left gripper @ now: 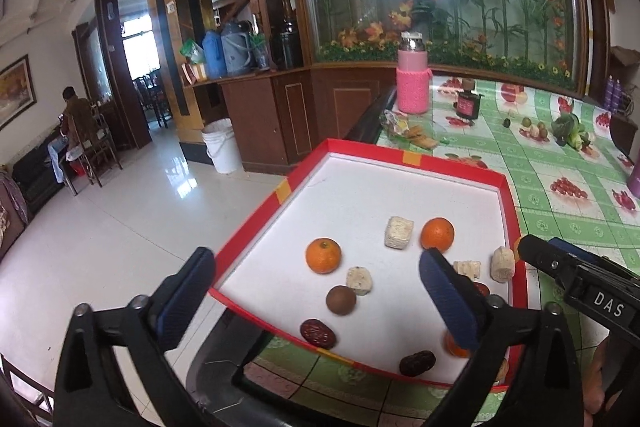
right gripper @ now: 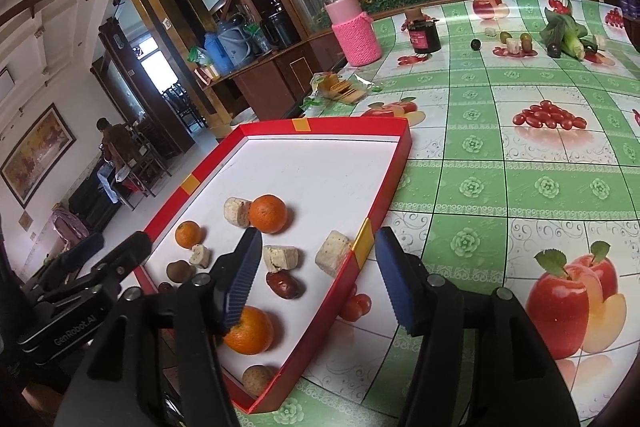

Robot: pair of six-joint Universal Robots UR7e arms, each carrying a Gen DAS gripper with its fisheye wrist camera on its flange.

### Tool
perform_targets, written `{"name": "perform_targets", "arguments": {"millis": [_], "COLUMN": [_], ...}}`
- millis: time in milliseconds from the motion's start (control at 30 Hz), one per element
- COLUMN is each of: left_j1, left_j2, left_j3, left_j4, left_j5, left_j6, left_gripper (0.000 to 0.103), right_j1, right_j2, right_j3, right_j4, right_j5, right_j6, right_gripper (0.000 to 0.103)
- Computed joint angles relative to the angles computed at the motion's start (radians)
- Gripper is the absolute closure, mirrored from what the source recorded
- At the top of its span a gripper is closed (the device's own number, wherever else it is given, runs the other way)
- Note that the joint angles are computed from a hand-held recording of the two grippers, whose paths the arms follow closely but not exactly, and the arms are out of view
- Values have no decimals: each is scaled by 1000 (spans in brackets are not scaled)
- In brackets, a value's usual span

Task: Organize fruits

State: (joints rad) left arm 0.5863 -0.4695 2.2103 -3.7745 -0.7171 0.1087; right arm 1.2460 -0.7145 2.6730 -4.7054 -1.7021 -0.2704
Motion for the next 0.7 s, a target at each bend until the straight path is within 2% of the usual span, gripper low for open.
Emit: {"name": "perform_targets", "arguments": {"millis": [100,300,400,600,700], "left_j1": [-9,-7,-2,-3,6], "left_j2": [3,-19,-33,-29,-43], "left_j3": [12,34,37,32,35], "left_j4": [-57,-70,-40,-36,-3], "left_j5": [20,13,5,37,31], "left_j6": [6,8,-4,13,-8], "left_gripper": [0,0,0,0,0], "right_j1": [5,11,20,52,78], "right_j2": [8,25,39,73,96], "right_j3": [-2,-1,-3,-12,-21], "right_j4": [-14,-48,-70,-117,-145], "right_j5": [-13,-17,-28,-53,-79], "right_j6": [-5,-19,-26,-58,-78], "right_gripper": [41,38,34,33,32]}}
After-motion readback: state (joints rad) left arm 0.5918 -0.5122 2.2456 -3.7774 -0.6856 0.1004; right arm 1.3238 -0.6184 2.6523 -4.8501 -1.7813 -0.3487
